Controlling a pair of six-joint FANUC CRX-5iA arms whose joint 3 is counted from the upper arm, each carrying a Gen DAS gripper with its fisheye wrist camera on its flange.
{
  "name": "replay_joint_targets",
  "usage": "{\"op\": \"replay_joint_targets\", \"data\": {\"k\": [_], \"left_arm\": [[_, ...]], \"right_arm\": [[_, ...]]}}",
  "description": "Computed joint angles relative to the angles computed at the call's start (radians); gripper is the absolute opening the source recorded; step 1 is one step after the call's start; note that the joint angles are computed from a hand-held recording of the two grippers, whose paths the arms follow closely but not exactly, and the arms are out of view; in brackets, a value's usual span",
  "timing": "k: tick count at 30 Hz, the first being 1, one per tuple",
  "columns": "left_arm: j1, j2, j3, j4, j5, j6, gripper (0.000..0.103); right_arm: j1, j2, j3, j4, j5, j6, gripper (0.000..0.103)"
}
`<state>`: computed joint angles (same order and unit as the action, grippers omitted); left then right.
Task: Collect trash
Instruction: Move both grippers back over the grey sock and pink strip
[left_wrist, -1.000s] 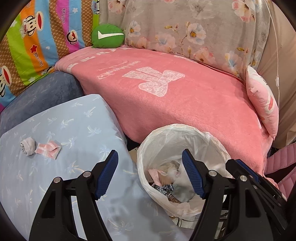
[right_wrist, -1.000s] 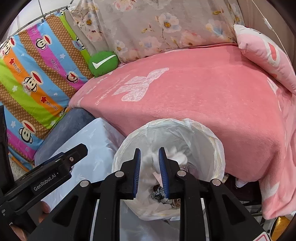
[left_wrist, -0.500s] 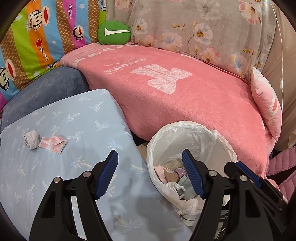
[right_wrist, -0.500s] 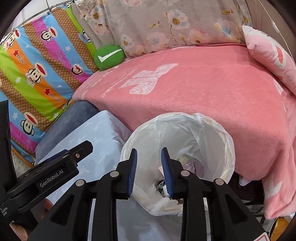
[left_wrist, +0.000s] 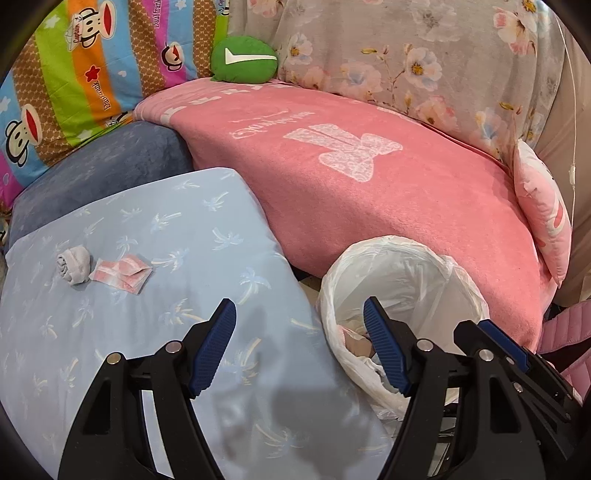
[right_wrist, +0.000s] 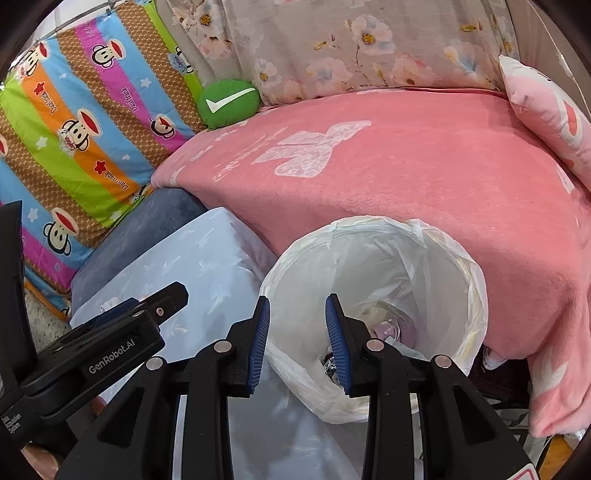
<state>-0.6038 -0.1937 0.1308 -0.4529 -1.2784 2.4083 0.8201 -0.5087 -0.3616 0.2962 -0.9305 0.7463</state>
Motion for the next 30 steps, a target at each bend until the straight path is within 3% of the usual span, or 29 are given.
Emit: {"op": "replay_joint_targets", "data": {"k": [14,16,24,30], "left_arm": [[0.093,-0.094,-0.099,0.030,-0.004,0.000,0.069],[0.116,-0.111,-0.118,0.042,-0.003,-0.005,0.073],[0.216,-0.191,-0.202,0.065,-0.012,-0.028,0.075],[0.320,-0.256,-0.266,0.078,-0.030,-0.066,0.085]], "right_arm": [[0.099,0.057,0.020,0.027,-0.006,-0.016,0.032],[0.117,0.069,0.024,0.031,-0.006,-0.020,0.033],[0.178,0.138,0.056,0.027,-0.006,-0.014,0.034],[0.222,0.217,0.097,0.009,0.003,0.008,0.035]]}}
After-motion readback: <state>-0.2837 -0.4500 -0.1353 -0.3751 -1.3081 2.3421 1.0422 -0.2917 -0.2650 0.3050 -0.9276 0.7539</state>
